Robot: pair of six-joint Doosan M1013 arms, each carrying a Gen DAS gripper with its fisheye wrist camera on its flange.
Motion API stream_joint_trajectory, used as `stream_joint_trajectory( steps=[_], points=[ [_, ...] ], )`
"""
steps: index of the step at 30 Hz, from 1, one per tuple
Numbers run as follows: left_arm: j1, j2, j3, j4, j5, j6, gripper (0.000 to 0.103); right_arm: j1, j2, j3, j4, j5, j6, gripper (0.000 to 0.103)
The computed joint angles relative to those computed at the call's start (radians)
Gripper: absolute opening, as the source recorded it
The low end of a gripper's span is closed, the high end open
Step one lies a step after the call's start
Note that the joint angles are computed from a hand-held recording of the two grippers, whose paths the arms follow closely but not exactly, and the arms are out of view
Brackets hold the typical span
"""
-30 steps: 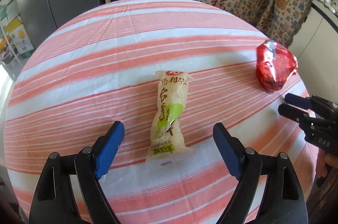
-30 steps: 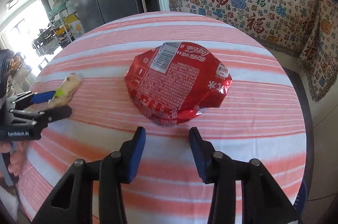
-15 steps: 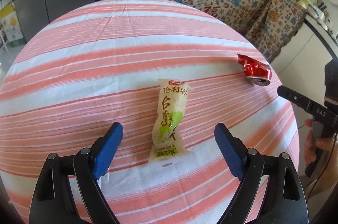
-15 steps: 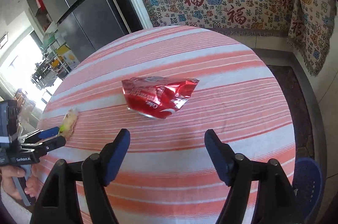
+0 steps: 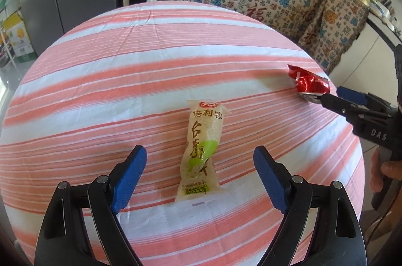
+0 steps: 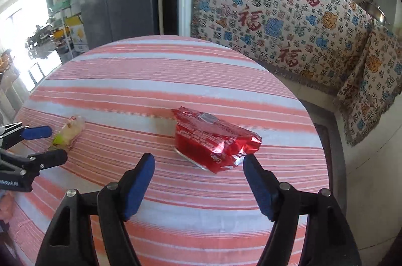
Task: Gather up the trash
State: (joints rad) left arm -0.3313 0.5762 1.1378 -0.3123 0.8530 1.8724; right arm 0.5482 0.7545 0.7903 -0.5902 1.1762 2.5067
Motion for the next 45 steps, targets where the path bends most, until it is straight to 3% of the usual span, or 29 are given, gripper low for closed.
stream_joint_trajectory(
  steps=[1,2,6,7,10,12,15,17,18,23,27,31,35,41,45],
  points=[
    [0.0,0.001,-0.001,-0.003,0.003,0.004,0.085,-0.009,-0.014,0.021,0.033,-0.018,0.041,0.075],
    [-0.001,0.002,-0.002,-0.003,0.006,0.005,0.085,-0.021,-0.044,0.075,0.072,-0.083,0.1,0.075],
    [-0.004,0.0,-0.001,0.0,0.0,0.015,0.085,-0.072,-0.172,0.335,0.166,-0.428,0.371,0.075],
    [-0.005,0.0,0.0,0.0,-0.003,0.015,0.085,-0.079,-0.187,0.371,0.16,-0.483,0.429,0.076],
    [-0.006,-0.003,0.006,-0.002,-0.009,0.006,0.085,-0.095,-0.188,0.395,0.128,-0.532,0.51,0.08],
    [-0.006,-0.001,0.004,0.003,-0.009,0.002,0.084,-0.118,-0.182,0.405,0.203,-0.61,0.498,0.08],
    [-0.006,0.003,-0.002,0.003,0.0,0.0,0.082,-0.124,-0.17,0.389,0.218,-0.664,0.497,0.074],
    [-0.005,0.006,-0.007,-0.003,0.009,0.006,0.079,-0.117,-0.153,0.345,0.255,-0.639,0.413,0.054],
    [-0.005,0.007,-0.009,-0.007,0.013,0.01,0.078,-0.115,-0.141,0.317,0.286,-0.618,0.357,0.037],
    [-0.001,0.003,-0.01,-0.012,0.017,0.022,0.065,-0.093,-0.08,0.152,0.32,-0.385,0.135,0.037],
    [0.006,0.003,-0.014,-0.016,0.022,0.019,0.054,-0.037,-0.052,0.071,0.292,-0.273,-0.107,0.037],
    [0.012,0.004,-0.015,-0.023,0.031,0.02,0.027,0.019,-0.034,0.038,0.198,-0.173,-0.192,0.036],
    [0.015,0.003,-0.012,-0.04,0.038,0.033,0.016,0.043,-0.073,0.102,0.191,-0.182,-0.172,0.035],
    [0.011,-0.005,0.0,-0.032,0.028,0.047,0.014,0.06,-0.098,0.151,0.2,-0.202,-0.15,0.024],
    [0.013,-0.007,0.005,-0.037,0.027,0.062,0.014,0.088,-0.094,0.166,0.108,-0.194,-0.122,0.024]
  ],
)
